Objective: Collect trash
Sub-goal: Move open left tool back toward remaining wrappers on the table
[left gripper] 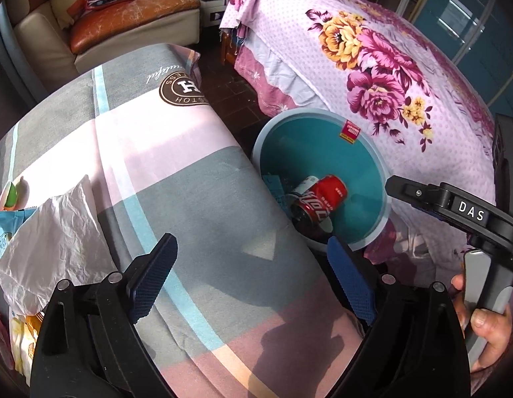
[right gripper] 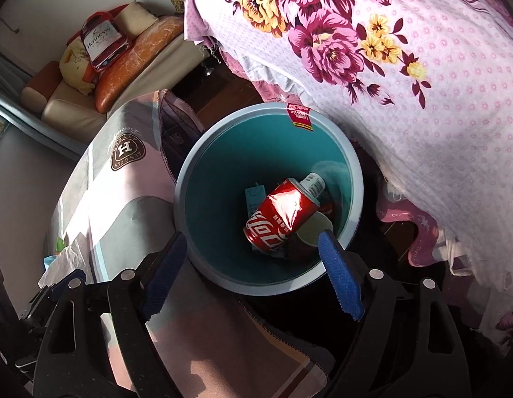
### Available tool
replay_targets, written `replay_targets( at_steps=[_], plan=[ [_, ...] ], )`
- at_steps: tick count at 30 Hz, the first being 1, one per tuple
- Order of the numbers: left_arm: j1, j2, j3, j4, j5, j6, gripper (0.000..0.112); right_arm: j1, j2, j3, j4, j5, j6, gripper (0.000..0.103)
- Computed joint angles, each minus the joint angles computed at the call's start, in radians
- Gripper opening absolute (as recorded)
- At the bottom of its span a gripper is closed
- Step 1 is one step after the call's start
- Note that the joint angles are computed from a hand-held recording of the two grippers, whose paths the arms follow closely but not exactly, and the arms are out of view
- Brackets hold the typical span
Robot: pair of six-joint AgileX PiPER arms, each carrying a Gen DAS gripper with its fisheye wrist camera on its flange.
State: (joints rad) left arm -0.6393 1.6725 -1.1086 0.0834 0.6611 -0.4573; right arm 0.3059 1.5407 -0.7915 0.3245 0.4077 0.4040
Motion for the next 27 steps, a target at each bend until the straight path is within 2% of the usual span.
replay_targets(
  at_steps=[4,15,23,27],
  plan=[
    [0.023,-0.075,0.072,0.001,-0.007,0.002,0.093,0.056,-0.005,-0.022,-0.067,0.029,0.093,0.082],
    [0.162,-0.322,0.272,-0.054,-0.007,0.095,0.093,0.273,0.009,-0.13,-0.263,0.125,0.354,0.083],
    [0.336,-0.508,0.401,-0.114,0.018,0.255,0.093,0.393,0.043,-0.224,-0.335,0.193,0.453,0.083],
    [0.454,-0.575,0.472,-0.18,0.017,0.408,0.093,0.445,0.072,-0.26,-0.334,0.209,0.466,0.083]
  ],
)
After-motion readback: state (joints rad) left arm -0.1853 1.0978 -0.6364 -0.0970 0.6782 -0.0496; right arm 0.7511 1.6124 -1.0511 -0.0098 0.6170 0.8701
